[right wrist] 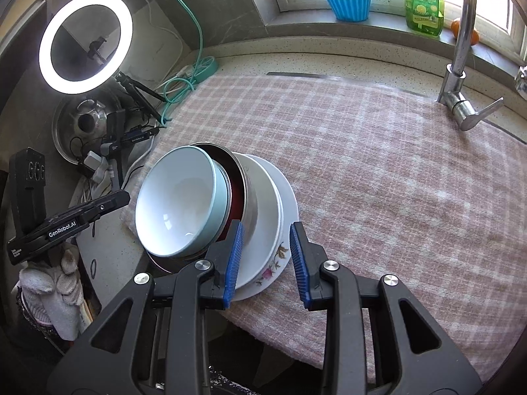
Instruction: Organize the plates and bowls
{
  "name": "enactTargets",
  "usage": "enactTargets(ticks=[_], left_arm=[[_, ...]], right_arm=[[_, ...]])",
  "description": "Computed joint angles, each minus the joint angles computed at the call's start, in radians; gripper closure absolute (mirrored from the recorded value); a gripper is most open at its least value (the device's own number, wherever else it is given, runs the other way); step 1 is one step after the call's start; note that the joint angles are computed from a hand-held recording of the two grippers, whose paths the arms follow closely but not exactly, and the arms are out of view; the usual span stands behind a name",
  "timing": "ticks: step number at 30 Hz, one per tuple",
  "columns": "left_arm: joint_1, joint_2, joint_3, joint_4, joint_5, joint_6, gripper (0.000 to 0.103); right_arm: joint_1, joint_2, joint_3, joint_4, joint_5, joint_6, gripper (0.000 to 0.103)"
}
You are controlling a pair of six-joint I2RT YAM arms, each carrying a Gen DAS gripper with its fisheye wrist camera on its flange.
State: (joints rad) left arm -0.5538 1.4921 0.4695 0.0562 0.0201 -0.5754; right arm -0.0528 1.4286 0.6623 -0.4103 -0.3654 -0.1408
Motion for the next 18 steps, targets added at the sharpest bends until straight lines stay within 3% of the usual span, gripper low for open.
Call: enactTargets(ticks=[2, 4, 6, 10, 13, 14, 16, 18], left_arm=[[-0.032, -0.036, -0.006, -0.018, -0.047, -0.003, 0.082], [-0.063, -0.068, -0.005, -0.04, -0.084, -0.008, 0.082], [-0.094, -0.094, -0.005, -0.059, -0.124, -0.016, 0.07], [-0.155, -0.136, -0.006, -0.084, -0.187, -0.034, 0.065], [-0.2, -0.16, -0.005, -0.105, -0.241, -0.046, 0.049], [-0.217, -0.168, -0.005, -0.113, -0.263, -0.05, 0.043], [-0.246, -0.176, 0.002, -0.132, -0.304, -0.058, 0.041], [-0.273, -0.177, 0.013, -0.157, -0.337, -0.071, 0.031]], right_arm=[[-0.007, -0.039, -0.014, -0.003, 0.009, -0.013, 0.054], [-0.017, -0.08, -0.027, -0.007, 0.013, -0.022, 0.052], [-0.026, -0.113, -0.035, -0.015, 0.015, -0.031, 0.052], [-0.037, -0.177, -0.055, -0.022, 0.014, -0.037, 0.035], [-0.046, -0.218, -0.069, -0.03, 0.017, -0.046, 0.031], [-0.046, -0.231, -0.073, -0.034, 0.019, -0.048, 0.024], [-0.043, -0.262, -0.087, -0.042, 0.027, -0.053, 0.017], [-0.033, -0.301, -0.101, -0.052, 0.038, -0.06, 0.017]])
